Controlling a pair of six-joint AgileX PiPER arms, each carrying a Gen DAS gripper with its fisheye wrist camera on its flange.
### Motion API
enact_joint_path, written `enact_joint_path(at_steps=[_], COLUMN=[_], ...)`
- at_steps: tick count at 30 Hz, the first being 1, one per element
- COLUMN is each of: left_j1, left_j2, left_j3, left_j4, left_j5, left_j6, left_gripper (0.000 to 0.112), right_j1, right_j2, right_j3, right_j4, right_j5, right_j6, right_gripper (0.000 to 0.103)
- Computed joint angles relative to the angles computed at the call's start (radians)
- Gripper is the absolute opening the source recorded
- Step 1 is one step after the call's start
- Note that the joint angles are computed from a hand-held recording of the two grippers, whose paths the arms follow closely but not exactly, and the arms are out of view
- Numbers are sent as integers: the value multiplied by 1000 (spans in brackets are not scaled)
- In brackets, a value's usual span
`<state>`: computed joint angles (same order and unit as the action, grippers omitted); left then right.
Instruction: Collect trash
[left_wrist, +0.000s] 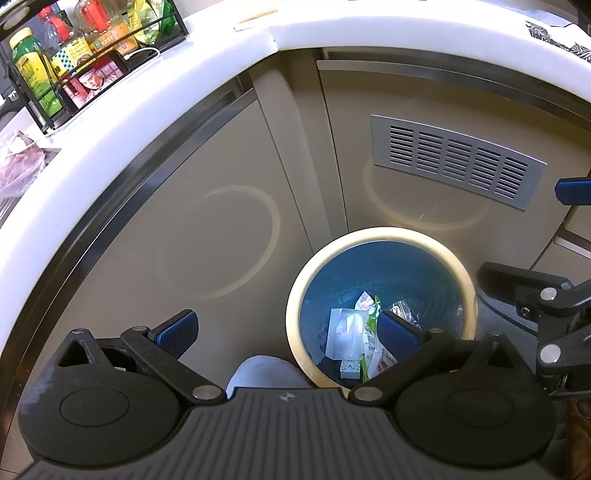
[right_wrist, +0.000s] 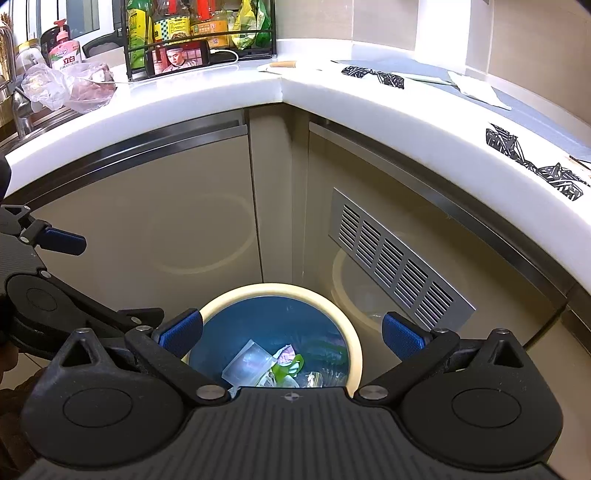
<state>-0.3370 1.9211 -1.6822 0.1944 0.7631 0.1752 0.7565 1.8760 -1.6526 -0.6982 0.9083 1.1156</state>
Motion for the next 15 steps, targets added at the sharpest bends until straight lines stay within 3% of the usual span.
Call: enact_joint_path(at_steps=[15], left_j1=[-3], left_j2=[-2], left_j3=[5], left_j4=[4], left_j5=[-9], left_j6=[9], left_gripper=[103], right_j1=[-4], right_j2=[-4], right_j3=[8], right_j4=[1], right_j5=[-4], right_j6=[5], right_gripper=[103])
